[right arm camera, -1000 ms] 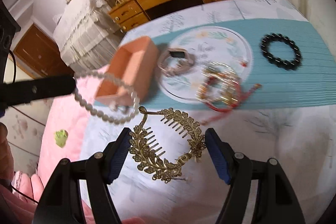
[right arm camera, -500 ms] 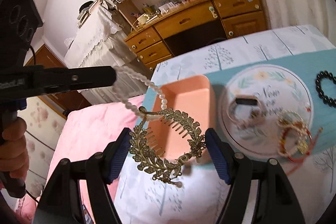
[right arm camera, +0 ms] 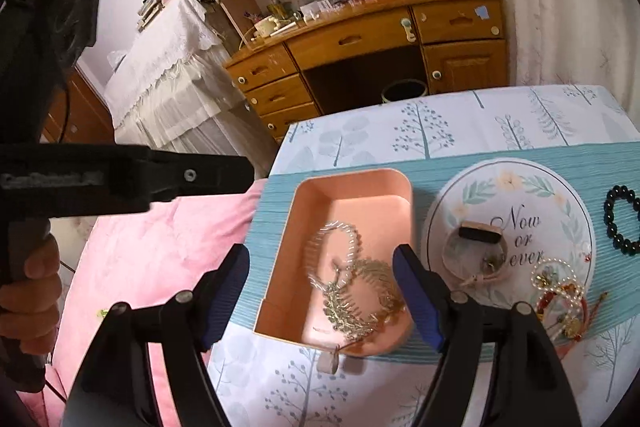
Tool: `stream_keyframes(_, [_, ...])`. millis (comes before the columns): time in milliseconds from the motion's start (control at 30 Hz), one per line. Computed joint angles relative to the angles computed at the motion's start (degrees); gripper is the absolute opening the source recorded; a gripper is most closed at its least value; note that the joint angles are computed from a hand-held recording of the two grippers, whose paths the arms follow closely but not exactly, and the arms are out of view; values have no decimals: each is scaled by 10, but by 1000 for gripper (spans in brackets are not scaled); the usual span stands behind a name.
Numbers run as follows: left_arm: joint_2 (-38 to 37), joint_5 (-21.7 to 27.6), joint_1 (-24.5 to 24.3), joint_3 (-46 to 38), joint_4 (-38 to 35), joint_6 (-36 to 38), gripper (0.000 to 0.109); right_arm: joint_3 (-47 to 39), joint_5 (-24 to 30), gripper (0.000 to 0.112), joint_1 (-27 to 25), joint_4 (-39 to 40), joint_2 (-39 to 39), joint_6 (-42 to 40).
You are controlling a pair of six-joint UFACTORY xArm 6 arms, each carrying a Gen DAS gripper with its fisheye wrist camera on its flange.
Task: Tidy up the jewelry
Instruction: 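Carry the comb and pearls into the peach tray and open both tools, then lift both tools out of the tray toward the remaining jewelry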
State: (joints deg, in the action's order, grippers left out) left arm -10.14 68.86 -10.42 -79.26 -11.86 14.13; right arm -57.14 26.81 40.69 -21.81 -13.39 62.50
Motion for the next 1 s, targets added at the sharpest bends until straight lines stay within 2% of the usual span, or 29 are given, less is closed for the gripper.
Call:
stream_keyframes(67, [-6, 2, -1, 2, 6, 3, 69, 10, -1, 79, 1, 5, -10, 7])
stream_keyframes(133, [-14, 5, -6, 9, 18, 6, 81, 25, 4, 80, 4, 10, -24, 21])
stream_keyframes(267, [-37, 7, -18, 33, 41, 6, 85, 62, 10, 80, 12, 40, -53, 33])
stream_keyframes(333, [-54, 5, -29, 55, 58, 3, 93, 78, 14, 80, 18, 50, -68, 36])
stream_keyframes(433, [-77, 10, -53, 85, 88, -6, 93, 112, 23, 80, 30, 58, -99, 48])
stream_keyframes(567, [-110, 23, -84, 123, 112, -23, 93, 140, 100, 80, 63, -18, -144, 115])
stream_keyframes(667, [-120, 55, -96, 134, 76, -6, 93, 165, 155, 80, 82, -37, -181, 118])
stream_keyframes(867, [-136, 69, -160, 165, 76, -21, 93, 211, 225, 80, 75, -15, -259, 57])
stream_keyframes(1000, [-122, 72, -199, 166, 81, -57, 93, 227, 301, 80, 67, -35, -308, -22])
